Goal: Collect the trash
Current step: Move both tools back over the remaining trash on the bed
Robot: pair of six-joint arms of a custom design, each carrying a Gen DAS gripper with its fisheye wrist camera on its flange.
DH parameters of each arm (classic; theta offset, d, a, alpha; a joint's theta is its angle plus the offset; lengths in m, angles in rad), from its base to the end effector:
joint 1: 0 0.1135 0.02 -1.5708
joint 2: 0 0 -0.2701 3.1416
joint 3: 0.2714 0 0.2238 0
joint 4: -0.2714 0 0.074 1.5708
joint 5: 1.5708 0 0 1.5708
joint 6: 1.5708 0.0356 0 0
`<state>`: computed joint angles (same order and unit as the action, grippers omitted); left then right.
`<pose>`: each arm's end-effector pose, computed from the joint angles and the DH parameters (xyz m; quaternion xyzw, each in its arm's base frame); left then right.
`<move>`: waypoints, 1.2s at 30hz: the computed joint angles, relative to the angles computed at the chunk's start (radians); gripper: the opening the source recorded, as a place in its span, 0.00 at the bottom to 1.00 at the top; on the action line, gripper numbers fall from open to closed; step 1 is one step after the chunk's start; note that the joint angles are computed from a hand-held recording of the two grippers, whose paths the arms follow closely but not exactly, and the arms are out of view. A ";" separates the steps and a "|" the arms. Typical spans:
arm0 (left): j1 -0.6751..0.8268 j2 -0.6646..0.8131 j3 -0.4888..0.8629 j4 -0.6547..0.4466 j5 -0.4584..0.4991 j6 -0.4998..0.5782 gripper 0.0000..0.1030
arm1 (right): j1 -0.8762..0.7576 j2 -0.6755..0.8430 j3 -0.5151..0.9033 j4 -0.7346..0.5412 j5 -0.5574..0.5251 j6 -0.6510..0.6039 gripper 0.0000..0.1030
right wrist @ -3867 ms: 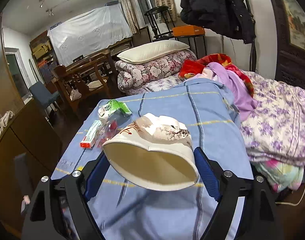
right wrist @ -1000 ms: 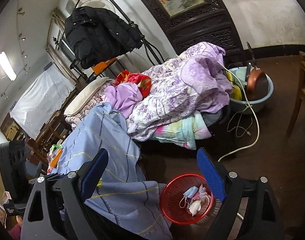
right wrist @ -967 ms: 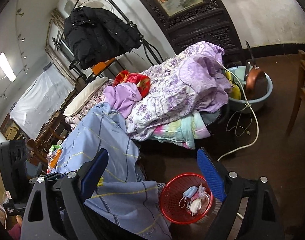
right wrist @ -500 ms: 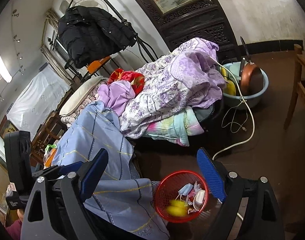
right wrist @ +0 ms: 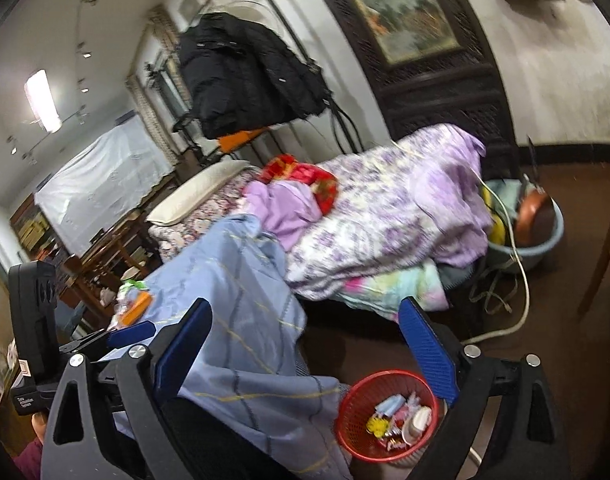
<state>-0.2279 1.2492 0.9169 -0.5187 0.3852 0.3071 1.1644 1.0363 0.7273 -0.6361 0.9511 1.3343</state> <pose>0.2196 -0.0647 0.2757 0.3078 0.8681 -0.1653 0.3525 0.0905 0.1369 0.2608 0.2122 0.8309 0.1220 0.4997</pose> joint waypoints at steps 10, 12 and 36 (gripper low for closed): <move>0.433 -0.132 0.092 -0.204 0.305 0.189 0.92 | 0.132 0.261 0.397 -0.127 0.094 -0.107 0.94; 0.522 -0.129 0.115 -0.242 0.367 0.228 0.93 | 0.140 0.313 0.468 -0.138 0.090 -0.142 0.94; 0.999 0.761 0.726 -0.110 0.345 0.109 0.93 | -0.126 1.167 1.275 -0.033 -0.368 -0.506 0.94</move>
<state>0.7716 2.0107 1.6426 -0.6292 0.7300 0.4163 1.0384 2.2032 2.0020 -0.6687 0.5835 0.8285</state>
